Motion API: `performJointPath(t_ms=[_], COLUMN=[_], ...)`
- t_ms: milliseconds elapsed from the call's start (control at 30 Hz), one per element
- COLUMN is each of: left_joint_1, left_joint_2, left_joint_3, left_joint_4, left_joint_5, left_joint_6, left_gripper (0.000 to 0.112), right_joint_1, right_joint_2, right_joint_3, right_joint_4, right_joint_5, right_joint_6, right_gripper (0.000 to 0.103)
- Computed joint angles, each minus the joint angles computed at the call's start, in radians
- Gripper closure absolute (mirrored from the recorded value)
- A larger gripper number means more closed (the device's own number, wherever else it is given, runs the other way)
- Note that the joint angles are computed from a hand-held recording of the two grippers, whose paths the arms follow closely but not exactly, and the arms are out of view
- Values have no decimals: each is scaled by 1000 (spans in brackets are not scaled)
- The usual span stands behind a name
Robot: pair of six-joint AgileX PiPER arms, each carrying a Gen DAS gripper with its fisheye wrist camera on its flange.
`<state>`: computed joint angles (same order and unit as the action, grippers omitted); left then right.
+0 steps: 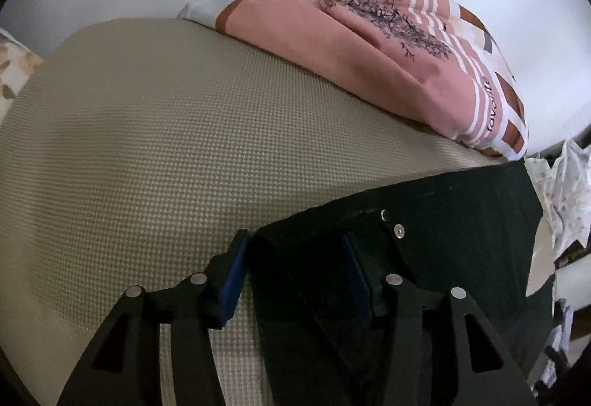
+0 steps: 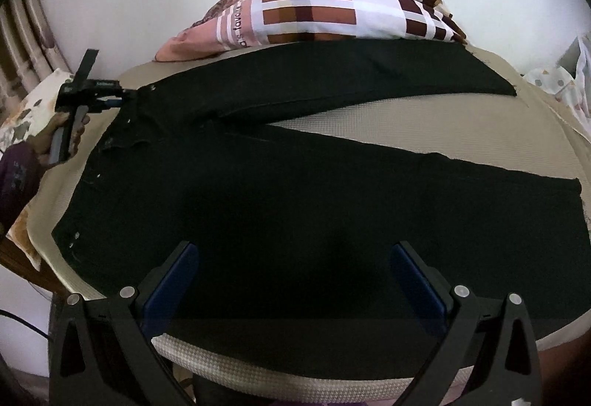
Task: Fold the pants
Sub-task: 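Grasp the pant leg hem with the right gripper and lift it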
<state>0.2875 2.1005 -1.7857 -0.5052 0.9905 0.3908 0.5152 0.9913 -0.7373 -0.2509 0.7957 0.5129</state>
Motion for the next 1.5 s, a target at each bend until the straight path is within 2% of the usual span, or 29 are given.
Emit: performJointPath(t_ms=[67, 133, 167, 200, 300, 400, 433, 600, 700, 800, 833, 900, 1033, 1133, 1233, 1267, 1300, 1333, 1367, 1500], left_joint_1=[9, 18, 16, 9, -26, -53, -71, -161, -204, -236, -246, -267, -324, -370, -390, -399, -400, -400, -400, -351], left_joint_2=[-17, -38, -52, -77, -169, -304, -360, -600, -752, -873, -923, -993, -1123, -1167, -1176, -1183, -1179, -1190, -1191, -1206], left_joint_3=[37, 75, 93, 123, 222, 363, 416, 624, 746, 834, 870, 920, 1015, 1057, 1081, 1092, 1095, 1103, 1104, 1100], left_joint_4=[-31, -69, -68, -49, 5, -28, -31, 18, 20, 23, 22, 48, 117, 180, 189, 205, 203, 206, 214, 185], left_joint_5=[-26, -45, -59, -86, -177, -287, -328, -456, -494, -493, -486, -472, -449, -434, -421, -419, -418, -411, -409, -376], left_joint_6=[-8, -21, -26, -35, -44, 18, 36, 7, 4, -34, -56, -121, -281, -394, -438, -458, -460, -466, -477, -433], left_gripper=[63, 72, 86, 94, 96, 97, 97, 97, 97, 97, 97, 97, 97, 97, 97, 97, 97, 97, 97, 97], right_joint_1=[5, 12, 11, 6, 10, -25, -65, -386, -565, -731, -763, -778, -779, -761, -732, -729, -719, -708, -709, -736], right_joint_2=[10, 22, 25, 28, 24, 21, 20, 70, 183, 347, 427, 546, 776, 926, 1009, 1038, 1064, 1087, 1092, 957], right_joint_3=[-2, -1, -2, -4, -9, -27, -37, -122, -218, -324, -381, -484, -704, -872, -980, -1007, -1048, -1074, -1061, -839], right_joint_4=[-1, 3, 7, 11, 1, 4, 49, 533, 833, 1126, 1187, 1216, 1235, 1199, 1101, 1103, 1072, 1031, 1030, 1145], right_joint_5=[1, -2, -4, -7, -7, -16, -26, -73, 0, 106, 135, 181, 213, 253, 247, 256, 273, 288, 289, 197], right_joint_6=[0, 3, 0, -6, 2, -22, -78, -555, -776, -938, -945, -921, -828, -701, -583, -584, -559, -528, -508, -659], right_gripper=[0, 0, 0, 0, 0, 0, 0, 0, 0, 0, 0, 0, 0, 0, 2, 20, 66, 88, 94, 95])
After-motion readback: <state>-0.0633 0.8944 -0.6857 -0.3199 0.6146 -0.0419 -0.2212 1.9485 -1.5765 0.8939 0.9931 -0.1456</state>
